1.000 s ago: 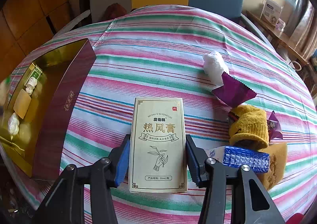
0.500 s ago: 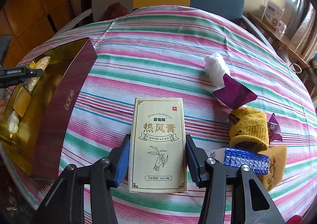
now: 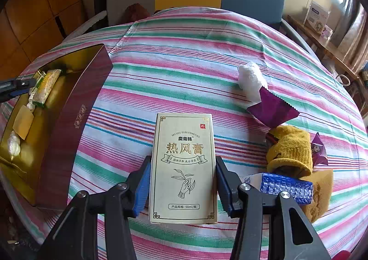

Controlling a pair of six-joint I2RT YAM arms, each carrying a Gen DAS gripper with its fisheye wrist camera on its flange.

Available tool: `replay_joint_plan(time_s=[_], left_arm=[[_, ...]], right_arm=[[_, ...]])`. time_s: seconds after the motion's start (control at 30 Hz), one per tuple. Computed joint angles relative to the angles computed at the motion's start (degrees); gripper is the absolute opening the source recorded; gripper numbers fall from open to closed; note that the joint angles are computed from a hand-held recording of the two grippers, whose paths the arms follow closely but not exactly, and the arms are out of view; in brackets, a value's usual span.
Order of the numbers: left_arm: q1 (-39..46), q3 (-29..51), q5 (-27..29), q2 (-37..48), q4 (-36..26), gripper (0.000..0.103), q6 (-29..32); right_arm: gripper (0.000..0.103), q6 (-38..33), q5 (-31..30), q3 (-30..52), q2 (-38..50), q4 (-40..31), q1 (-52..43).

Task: Organize objects
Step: 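Lower the WEIDAN bag into the gold tin with the left gripper, then carry the white Chinese-text box into the gold tin with the right gripper and release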

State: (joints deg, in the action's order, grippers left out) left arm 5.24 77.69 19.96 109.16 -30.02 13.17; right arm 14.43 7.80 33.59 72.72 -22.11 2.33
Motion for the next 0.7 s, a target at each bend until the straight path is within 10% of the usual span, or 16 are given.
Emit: replay_joint_plan(time_s=[0.7], left_arm=[[11.63, -23.72, 8.37, -20.06, 0.61, 0.057, 11.70]], right_arm=[[0.052, 14.40, 6.59, 7.52, -3.23, -8.49, 11.66]])
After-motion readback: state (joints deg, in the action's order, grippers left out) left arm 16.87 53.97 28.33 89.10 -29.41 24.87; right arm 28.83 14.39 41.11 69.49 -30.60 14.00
